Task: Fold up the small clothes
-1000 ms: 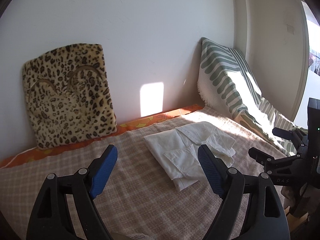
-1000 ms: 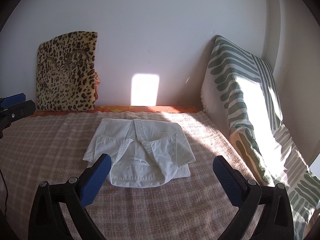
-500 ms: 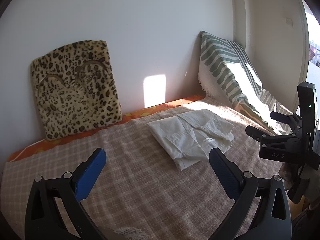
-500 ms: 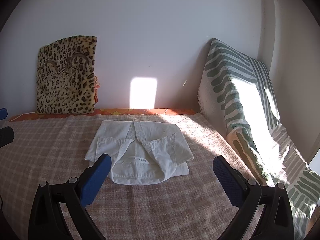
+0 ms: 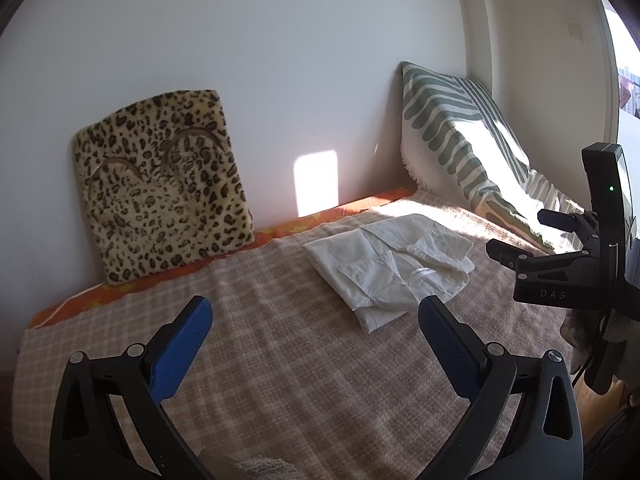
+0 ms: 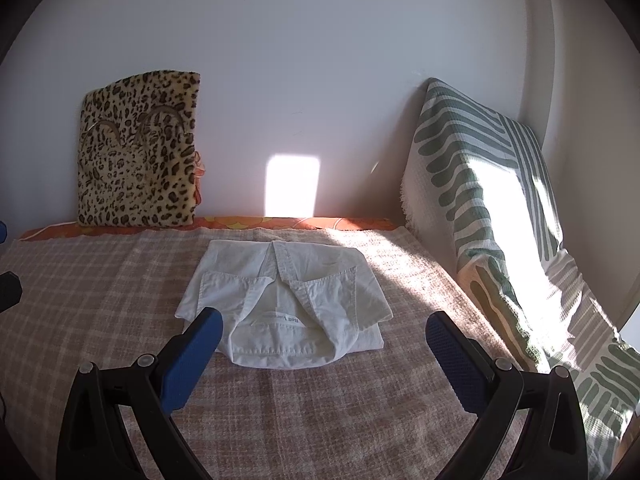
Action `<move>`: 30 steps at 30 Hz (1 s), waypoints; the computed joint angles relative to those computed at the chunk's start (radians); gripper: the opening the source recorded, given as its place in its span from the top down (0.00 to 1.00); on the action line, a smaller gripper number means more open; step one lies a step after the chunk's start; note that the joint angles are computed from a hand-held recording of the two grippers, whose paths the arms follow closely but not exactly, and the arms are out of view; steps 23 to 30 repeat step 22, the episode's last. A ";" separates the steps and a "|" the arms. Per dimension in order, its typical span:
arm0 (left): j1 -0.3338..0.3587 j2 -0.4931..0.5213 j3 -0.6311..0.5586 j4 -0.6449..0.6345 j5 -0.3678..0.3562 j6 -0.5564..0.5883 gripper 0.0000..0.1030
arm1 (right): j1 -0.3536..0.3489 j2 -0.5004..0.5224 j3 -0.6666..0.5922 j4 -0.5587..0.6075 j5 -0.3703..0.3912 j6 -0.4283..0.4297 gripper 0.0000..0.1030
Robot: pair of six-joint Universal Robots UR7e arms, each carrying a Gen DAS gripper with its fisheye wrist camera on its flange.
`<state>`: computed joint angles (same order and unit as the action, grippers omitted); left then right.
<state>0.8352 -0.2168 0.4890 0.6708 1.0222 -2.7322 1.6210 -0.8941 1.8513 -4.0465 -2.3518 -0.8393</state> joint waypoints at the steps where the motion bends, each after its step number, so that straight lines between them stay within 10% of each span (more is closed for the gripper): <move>1: 0.000 -0.004 0.008 -0.006 -0.001 0.002 0.00 | 0.001 0.002 0.000 -0.002 -0.001 -0.001 0.00; 30: 0.008 -0.049 0.086 -0.042 0.004 -0.009 0.00 | 0.012 0.014 0.003 -0.012 -0.010 -0.009 0.00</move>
